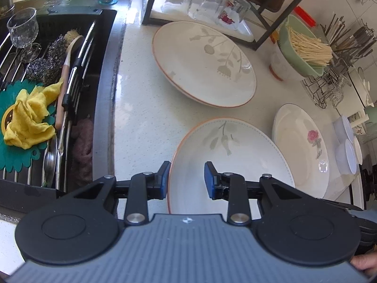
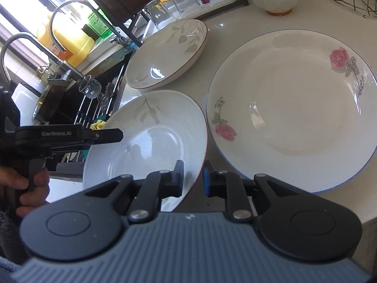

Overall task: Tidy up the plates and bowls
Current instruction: 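Lift the leaf-pattern plate with the left gripper over the rose plate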

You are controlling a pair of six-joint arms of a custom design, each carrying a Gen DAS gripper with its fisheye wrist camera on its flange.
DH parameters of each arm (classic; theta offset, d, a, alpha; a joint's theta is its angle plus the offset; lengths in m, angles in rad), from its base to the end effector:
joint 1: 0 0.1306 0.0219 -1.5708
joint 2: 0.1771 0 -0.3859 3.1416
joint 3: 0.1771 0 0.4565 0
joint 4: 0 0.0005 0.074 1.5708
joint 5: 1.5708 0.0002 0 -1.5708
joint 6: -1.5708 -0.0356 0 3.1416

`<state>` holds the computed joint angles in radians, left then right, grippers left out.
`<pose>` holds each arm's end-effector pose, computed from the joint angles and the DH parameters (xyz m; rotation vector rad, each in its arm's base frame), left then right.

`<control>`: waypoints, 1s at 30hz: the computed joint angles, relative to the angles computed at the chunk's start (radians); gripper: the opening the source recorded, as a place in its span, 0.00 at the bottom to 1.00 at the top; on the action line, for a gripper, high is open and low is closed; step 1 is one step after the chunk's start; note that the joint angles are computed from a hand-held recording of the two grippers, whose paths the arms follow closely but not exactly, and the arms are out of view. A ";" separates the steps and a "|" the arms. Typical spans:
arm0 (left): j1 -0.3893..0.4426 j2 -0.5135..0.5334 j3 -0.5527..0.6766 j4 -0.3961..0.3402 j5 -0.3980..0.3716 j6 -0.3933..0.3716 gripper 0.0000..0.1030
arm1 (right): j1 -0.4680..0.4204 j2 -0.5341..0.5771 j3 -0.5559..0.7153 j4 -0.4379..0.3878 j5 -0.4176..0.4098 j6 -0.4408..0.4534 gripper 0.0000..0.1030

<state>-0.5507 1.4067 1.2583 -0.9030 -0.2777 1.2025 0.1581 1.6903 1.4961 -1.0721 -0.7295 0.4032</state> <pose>0.4581 -0.2705 0.3549 -0.9187 2.4186 -0.2968 0.6013 0.1194 0.3156 -0.8679 2.4599 0.9380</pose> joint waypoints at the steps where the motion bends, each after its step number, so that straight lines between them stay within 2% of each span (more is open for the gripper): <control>1: 0.002 -0.001 0.006 0.000 0.008 -0.001 0.34 | -0.004 0.003 0.008 -0.009 -0.004 -0.004 0.19; 12: 0.018 0.071 0.169 -0.056 0.048 -0.055 0.34 | -0.045 0.030 0.115 -0.100 -0.021 -0.018 0.20; 17: 0.022 0.119 0.243 -0.050 0.078 -0.088 0.34 | -0.076 0.054 0.181 -0.130 -0.033 -0.030 0.19; 22: 0.020 0.177 0.310 -0.042 0.092 -0.093 0.34 | -0.101 0.080 0.229 -0.144 -0.030 -0.041 0.19; 25: 0.025 0.205 0.332 -0.023 0.116 -0.096 0.34 | -0.112 0.086 0.238 -0.119 -0.026 -0.040 0.19; 30: 0.031 0.270 0.401 -0.033 0.149 -0.135 0.34 | -0.131 0.128 0.277 -0.122 -0.033 -0.065 0.20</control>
<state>-0.5196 1.6764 1.6591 -0.9358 -0.1289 1.0675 0.0275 1.8180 1.7727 -1.1945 -0.7623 0.3385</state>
